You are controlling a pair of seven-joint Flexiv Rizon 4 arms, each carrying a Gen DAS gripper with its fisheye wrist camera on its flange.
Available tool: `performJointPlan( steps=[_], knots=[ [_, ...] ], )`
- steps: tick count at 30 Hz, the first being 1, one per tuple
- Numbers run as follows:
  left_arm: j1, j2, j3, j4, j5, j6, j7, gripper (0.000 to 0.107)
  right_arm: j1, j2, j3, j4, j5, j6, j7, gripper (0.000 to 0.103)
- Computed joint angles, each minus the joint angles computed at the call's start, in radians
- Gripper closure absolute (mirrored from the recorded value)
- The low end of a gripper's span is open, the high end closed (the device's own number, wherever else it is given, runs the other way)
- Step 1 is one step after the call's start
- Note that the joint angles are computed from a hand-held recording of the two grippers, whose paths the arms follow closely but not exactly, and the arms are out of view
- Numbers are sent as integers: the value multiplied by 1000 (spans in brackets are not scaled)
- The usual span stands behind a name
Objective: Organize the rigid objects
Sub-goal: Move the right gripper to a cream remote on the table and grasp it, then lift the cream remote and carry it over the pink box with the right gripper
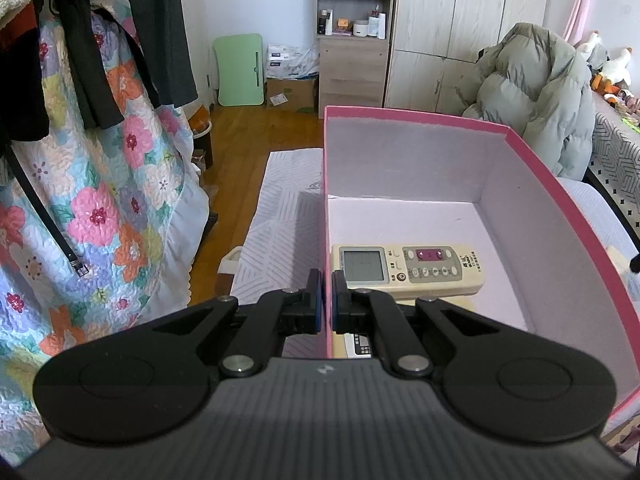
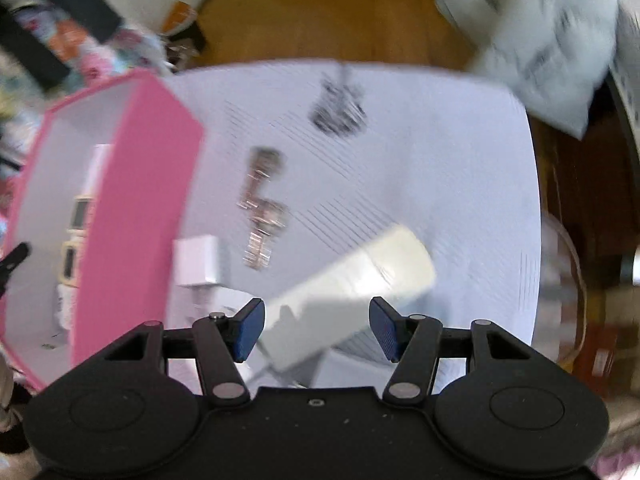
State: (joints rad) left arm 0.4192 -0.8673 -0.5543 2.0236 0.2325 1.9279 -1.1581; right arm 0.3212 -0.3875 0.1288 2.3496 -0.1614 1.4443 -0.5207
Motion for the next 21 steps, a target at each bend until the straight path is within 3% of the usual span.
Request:
performJointPlan(
  steps=[4,11,15,21],
  knots=[
    [0,0,-1,1,1,0,-1,103,-152,-84,152,-59,159,-11,-66,38],
    [0,1,0,0,1,-2,-2,103,-165,-154,155,-93,220,98,-97,35],
    [-6,0,5,-1,0,2,-2,103,-112,-185,76,-126,180,134,-82,35],
    [-5,-6,3,2,4,5,-4,103,60,-190,-117,-194,14,-27,-33,34]
  ],
)
